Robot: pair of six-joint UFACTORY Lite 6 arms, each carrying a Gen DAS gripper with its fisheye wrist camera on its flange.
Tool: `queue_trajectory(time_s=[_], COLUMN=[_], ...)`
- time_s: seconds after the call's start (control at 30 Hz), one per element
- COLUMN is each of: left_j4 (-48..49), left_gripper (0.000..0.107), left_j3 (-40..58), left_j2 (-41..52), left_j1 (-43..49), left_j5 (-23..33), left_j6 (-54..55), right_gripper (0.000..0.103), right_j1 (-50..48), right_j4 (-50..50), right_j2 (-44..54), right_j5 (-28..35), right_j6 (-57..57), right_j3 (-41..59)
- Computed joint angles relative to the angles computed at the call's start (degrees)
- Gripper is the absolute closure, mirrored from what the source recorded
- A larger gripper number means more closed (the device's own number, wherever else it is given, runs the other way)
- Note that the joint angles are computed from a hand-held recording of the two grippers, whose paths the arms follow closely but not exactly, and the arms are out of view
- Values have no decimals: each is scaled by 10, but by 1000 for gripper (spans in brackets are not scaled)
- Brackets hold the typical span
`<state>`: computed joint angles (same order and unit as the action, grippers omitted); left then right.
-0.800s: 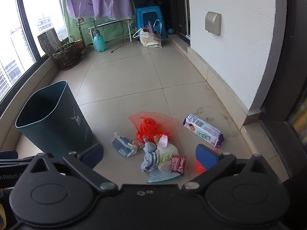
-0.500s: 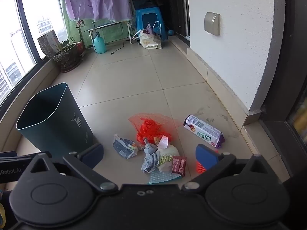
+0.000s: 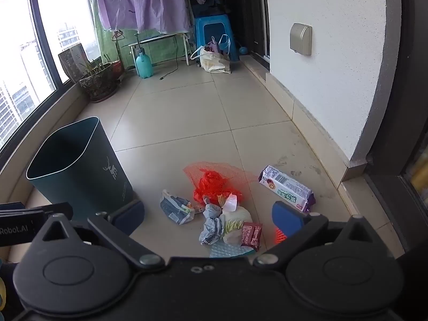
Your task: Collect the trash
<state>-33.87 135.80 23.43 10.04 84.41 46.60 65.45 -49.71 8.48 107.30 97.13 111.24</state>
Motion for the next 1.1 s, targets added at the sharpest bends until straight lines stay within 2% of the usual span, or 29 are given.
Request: queue_trajectory(time_s=[0.57,0.83,1.1], left_j4=[-21,-24,-27], left_gripper=[7,7,7], left_j3=[-82,-144,-159], left_j2=[-53,-95,-104], left_j1=[3,-2,-3], left_j5=[-30,-66,-75], left_j6=[45,64,70], right_gripper=[2,2,2], right_j1=[7,22,24], right_j4=[-22,-29,-31], right_j2=[26,21,20], right_j5=[15,26,28], right_j6=[-38,-34,-35], right_j3=[31,27,26])
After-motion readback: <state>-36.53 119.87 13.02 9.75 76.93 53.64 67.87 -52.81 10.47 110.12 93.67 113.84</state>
